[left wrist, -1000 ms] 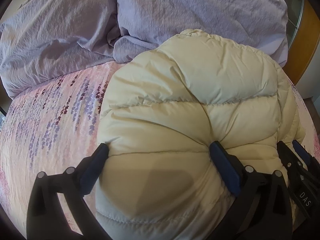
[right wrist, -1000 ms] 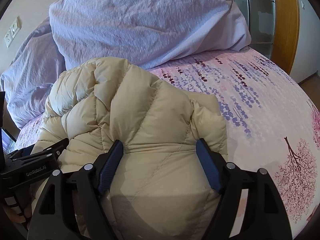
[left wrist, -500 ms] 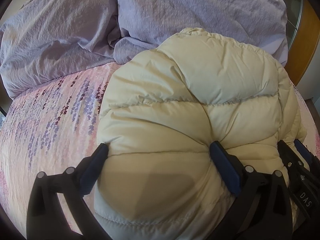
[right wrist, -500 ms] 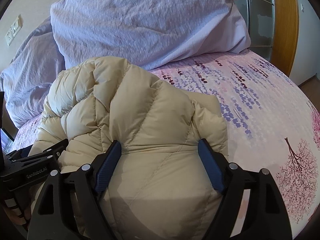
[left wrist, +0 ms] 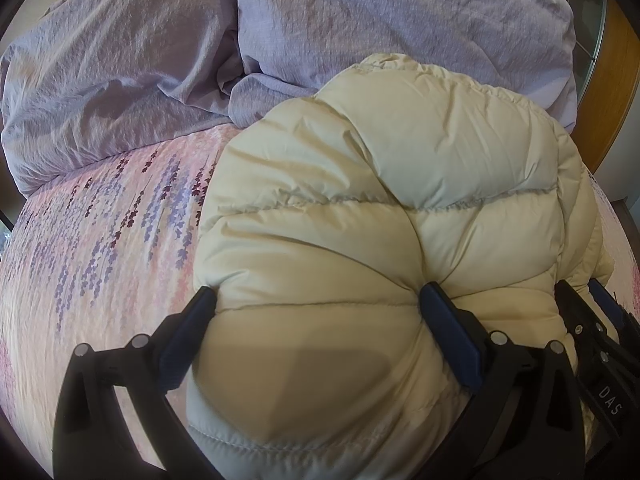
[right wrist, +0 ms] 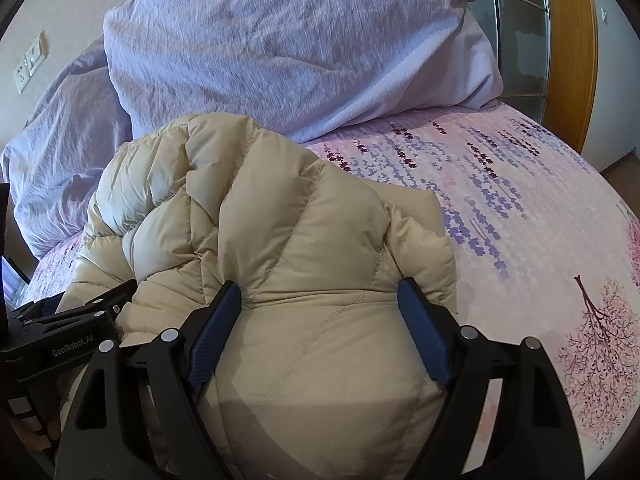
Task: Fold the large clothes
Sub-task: 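Press the folded jacket flat with both open grippers, then grasp the jacket end with both grippers and fold it over once more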
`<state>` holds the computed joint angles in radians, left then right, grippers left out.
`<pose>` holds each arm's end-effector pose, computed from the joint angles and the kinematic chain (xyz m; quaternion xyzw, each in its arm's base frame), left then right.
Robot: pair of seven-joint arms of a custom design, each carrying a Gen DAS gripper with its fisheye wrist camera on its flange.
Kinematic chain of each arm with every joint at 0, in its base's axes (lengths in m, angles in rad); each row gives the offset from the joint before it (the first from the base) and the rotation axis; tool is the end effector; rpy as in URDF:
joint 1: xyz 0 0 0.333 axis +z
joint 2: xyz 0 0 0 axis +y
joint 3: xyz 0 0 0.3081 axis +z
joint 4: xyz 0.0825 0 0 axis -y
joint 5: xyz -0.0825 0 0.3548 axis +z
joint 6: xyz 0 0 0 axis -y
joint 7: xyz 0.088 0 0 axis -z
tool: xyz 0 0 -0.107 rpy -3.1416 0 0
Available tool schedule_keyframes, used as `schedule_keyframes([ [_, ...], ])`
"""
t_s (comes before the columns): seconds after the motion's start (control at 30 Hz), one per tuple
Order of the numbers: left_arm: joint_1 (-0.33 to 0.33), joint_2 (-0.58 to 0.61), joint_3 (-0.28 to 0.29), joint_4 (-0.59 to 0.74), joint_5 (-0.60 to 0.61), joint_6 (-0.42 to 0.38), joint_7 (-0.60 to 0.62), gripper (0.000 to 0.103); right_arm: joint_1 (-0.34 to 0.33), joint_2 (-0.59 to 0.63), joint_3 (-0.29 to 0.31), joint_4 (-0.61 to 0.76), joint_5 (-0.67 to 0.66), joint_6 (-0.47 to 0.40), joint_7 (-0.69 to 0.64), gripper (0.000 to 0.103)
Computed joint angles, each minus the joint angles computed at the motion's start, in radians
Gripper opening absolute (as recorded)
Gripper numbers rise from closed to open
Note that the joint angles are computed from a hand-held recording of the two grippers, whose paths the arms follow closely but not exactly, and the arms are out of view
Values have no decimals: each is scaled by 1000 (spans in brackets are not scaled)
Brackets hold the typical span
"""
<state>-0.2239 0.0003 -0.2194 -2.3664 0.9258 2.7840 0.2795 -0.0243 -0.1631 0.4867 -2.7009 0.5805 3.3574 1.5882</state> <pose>0.4369 -0.2473 0.3706 -0.6856 0.6620 -0.2043 0.2236 0.4064 0.1373 0.3828 -0.6030 0.6990 -0.1839 0.3376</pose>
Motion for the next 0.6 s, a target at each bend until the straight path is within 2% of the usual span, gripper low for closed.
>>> schedule_keyframes([
  [0.07, 0, 3, 0, 4, -9, -4, 7, 101, 82, 7, -93, 2, -27, -5, 11, 83],
  [0.17, -1, 6, 1, 8, -31, -7, 26, 101, 276, 10, -316, 8, -96, -32, 38, 84],
  [0.2, -1, 6, 1, 8, -38, -6, 33, 101, 311, 7, -357, 10, -111, -47, 42, 85],
  [0.23, -1, 6, 2, 7, -49, -3, 41, 101, 367, 1, -426, 21, -126, -85, 31, 86],
  [0.33, 6, -4, 7, -4, -114, 20, 99, 101, 460, -35, -551, 56, -103, -216, -49, 88],
  [0.4, 12, -24, 10, -21, -175, 34, 151, 101, 491, -67, -602, 76, -28, -295, -131, 88],
  [0.47, 18, -55, 12, -45, -225, 47, 191, 101, 483, -102, -620, 82, 29, -347, -173, 89],
  [0.5, 21, -68, 9, -54, -239, 51, 202, 101, 465, -120, -623, 85, 46, -375, -180, 92],
  [0.53, 25, -84, 9, -66, -252, 56, 214, 101, 417, -136, -601, 85, 28, -405, -149, 98],
  [0.57, 30, -105, 10, -80, -267, 61, 231, 101, 381, -148, -584, 82, 21, -424, -131, 100],
  [0.6, 33, -123, 10, -93, -287, 65, 248, 101, 374, -160, -597, 84, 53, -449, -151, 100],
])
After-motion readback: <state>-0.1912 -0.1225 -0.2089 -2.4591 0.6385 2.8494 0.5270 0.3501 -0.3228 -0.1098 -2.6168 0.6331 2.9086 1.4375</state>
